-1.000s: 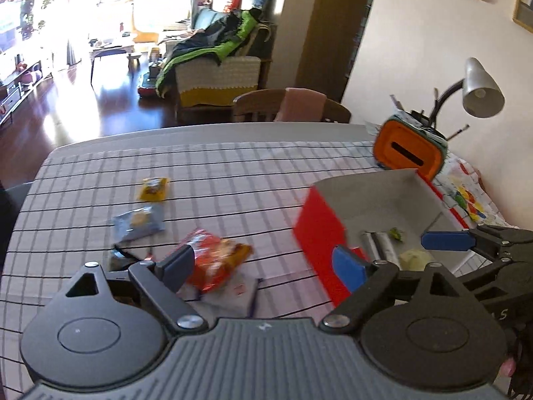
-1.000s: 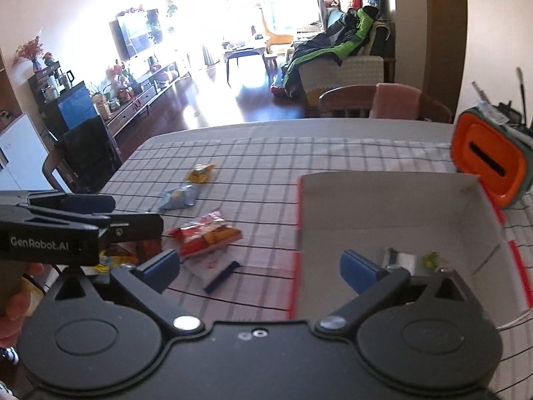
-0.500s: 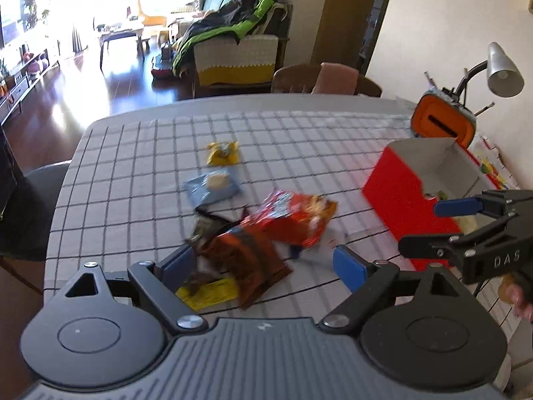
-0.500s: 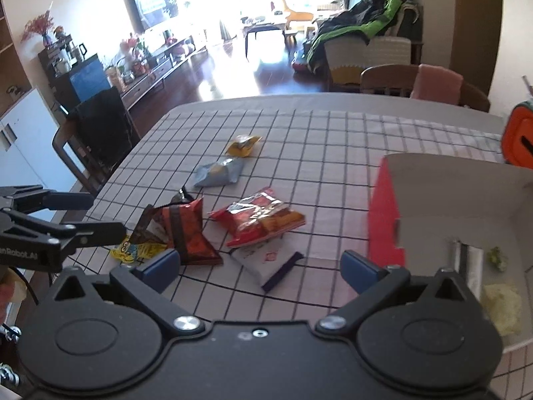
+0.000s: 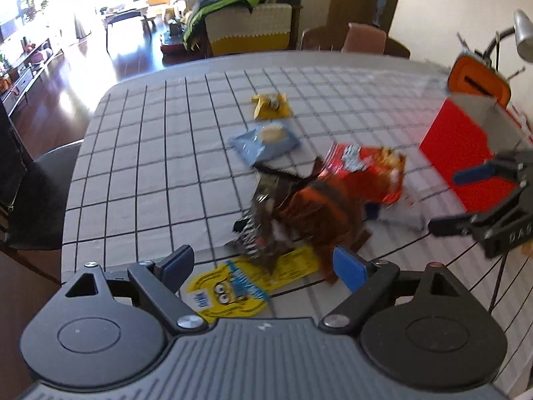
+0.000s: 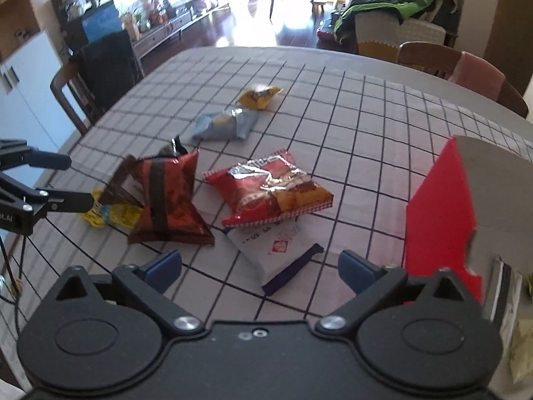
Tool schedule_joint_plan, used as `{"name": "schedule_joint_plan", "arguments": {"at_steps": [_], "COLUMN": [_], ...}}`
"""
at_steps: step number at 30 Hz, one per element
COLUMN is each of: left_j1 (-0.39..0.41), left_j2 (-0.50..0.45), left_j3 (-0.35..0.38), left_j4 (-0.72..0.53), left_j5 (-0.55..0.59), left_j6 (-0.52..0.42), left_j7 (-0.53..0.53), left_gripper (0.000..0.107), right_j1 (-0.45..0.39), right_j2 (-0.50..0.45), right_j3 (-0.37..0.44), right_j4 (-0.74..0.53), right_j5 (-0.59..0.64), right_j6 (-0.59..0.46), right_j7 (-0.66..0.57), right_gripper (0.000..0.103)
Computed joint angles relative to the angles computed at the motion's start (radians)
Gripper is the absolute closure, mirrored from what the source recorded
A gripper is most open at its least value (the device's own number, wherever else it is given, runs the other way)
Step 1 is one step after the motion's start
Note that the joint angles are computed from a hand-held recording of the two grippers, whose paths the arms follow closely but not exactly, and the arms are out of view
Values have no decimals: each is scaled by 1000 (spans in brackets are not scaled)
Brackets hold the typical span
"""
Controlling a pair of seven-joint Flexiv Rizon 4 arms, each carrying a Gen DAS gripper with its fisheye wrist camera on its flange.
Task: Organize snacks
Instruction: 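Move both tools back toward the Minion sauce packet and chip bags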
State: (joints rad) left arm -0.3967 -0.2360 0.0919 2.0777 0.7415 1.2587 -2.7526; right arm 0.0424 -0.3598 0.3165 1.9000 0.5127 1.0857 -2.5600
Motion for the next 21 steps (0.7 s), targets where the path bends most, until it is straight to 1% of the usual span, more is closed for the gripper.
{"name": "schedule_joint_plan", "arguments": {"at_steps": [1,3,6,8,10,14,16,19,21], "left_j1": [18,65,98,147,179,230,218,234,223], "left_j2": [-8,-25,-39,-50,-59,-75,-84,-94,-100], "left_j3": [-4,-23,-38,-74,-102,-152,-131,-142,-132], "left_j4": [14,50,83,118,139,164,167,189,190], "left_j5": [-13,-80,-164,-247,-310,-414,-431,-486,-501], "left_j6": [29,96,152,201,226,213,206,231,232], "left_j7": [27,132,275,392,491,681,724,810,855], "left_gripper": [16,16,16,16,16,16,16,17,18], "right_j1": [5,18,24,17,18,30,24,18,14], "right_j2": [-11,-38,-72,-89,-103,-127,-138,-150,-156], "right_j3": [-1,-2,-1,8,11,11,19,24,30], "right_j4": [-2,-4,-21,-38,-47,-51,-60,-72,-75], "right_j5": [-8,-32,-67,-82,-101,-148,-166,-196,-204], "right_j6": [8,36,43,29,33,72,70,48,45], "right_j7": [-10,-29,-8,1,7,29,35,44,42], "right_gripper": [2,5,8,9,11,12,13,19,20]}}
